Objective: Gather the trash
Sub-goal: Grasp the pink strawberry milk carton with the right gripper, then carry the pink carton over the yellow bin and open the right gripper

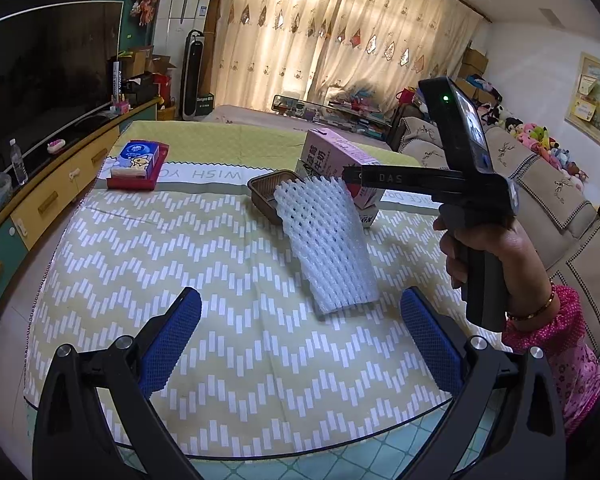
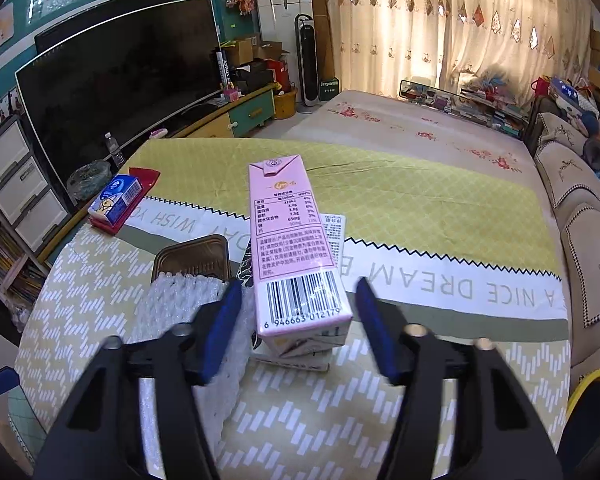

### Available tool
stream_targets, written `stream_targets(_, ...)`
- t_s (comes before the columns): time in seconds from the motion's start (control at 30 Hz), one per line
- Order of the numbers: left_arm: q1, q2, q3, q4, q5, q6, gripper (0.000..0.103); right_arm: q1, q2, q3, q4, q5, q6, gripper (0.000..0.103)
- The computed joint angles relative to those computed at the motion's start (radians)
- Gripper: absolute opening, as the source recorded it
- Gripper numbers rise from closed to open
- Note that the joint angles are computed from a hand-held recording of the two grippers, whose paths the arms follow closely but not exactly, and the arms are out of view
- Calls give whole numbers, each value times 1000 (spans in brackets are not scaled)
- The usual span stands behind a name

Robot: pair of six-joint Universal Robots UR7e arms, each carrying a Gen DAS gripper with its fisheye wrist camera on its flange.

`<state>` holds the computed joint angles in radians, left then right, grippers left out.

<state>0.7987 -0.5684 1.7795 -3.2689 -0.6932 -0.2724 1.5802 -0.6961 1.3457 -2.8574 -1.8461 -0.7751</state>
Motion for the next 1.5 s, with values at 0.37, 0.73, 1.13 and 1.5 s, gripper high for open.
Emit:
stream_targets(0.37,-8,12,-14,14,-5,-1,98,-14,-121,122,-42,92,44,38)
stream_targets(0.73,-16,40,-44,44,-20,6,98,-90,-340,339,-132,196,95,38)
stream_targets(1.13,-22,83,-92,106,-40,-11,98,-286,-467,405,-252,94,267,38)
stream_targets(1.5,-30,128,-175,215,-30,-40,98,-412,-458,343,-264,12,344,38)
